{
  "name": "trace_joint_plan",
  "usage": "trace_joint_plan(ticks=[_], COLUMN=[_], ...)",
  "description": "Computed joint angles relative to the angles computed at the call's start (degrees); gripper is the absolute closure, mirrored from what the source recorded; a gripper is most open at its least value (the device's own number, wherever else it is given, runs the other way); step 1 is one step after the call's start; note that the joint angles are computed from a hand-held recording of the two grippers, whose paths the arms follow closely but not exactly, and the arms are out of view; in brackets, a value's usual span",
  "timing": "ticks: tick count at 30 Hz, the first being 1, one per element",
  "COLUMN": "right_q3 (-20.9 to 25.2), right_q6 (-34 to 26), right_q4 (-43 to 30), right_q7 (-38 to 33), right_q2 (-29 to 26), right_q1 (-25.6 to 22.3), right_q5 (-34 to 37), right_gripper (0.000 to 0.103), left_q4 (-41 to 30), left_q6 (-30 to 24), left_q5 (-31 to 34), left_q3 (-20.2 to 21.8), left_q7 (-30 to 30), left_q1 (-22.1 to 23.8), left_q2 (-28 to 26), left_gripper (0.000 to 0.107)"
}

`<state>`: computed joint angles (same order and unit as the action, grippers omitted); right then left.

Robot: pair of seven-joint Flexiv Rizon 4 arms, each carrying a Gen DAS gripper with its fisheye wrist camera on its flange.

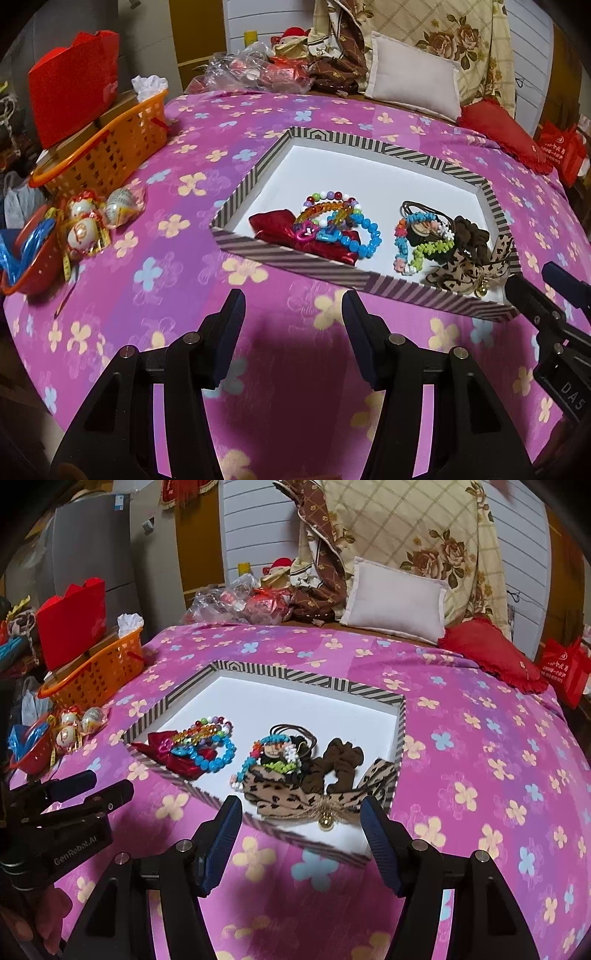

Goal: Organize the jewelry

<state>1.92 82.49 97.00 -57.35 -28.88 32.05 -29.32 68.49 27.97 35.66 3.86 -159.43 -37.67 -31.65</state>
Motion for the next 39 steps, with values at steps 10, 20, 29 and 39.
trace_joint_plan(ticks=[10,20,29,39], right_q3=[-1.5,-1.6,-1.7,-1.2], right_q6=[0.9,1.3,1.6,1.4], right_q4=[3.6,6.2,7.7,8.6], right_q7=[2.1,4.0,5.6,6.2], right_q2=[2.3,4.0,5.1,5.9], right_q1=[1.5,1.7,1.7,1.3], right_q5=[-2.0,-4.1,-5.9,-7.0], right_gripper=[0.038,0.033,0.033,0.033], left_q4=[2.1,2.9,3.4,3.3], left_q6=[-1.7,-4.1,-5.3,-6.2], left_q5=[2.4,5.8,6.9,7.7], left_q3=[-0.3,-1.4,-2.2,-2.8], left_q7=[-3.6,-5.2,-5.8,-6.1], left_q1=[-1.9,-3.3,-3.6,-4.1], left_q2=[2.1,3.9,4.7,5.0], left_gripper=[0.053,0.053,0.053,0.053])
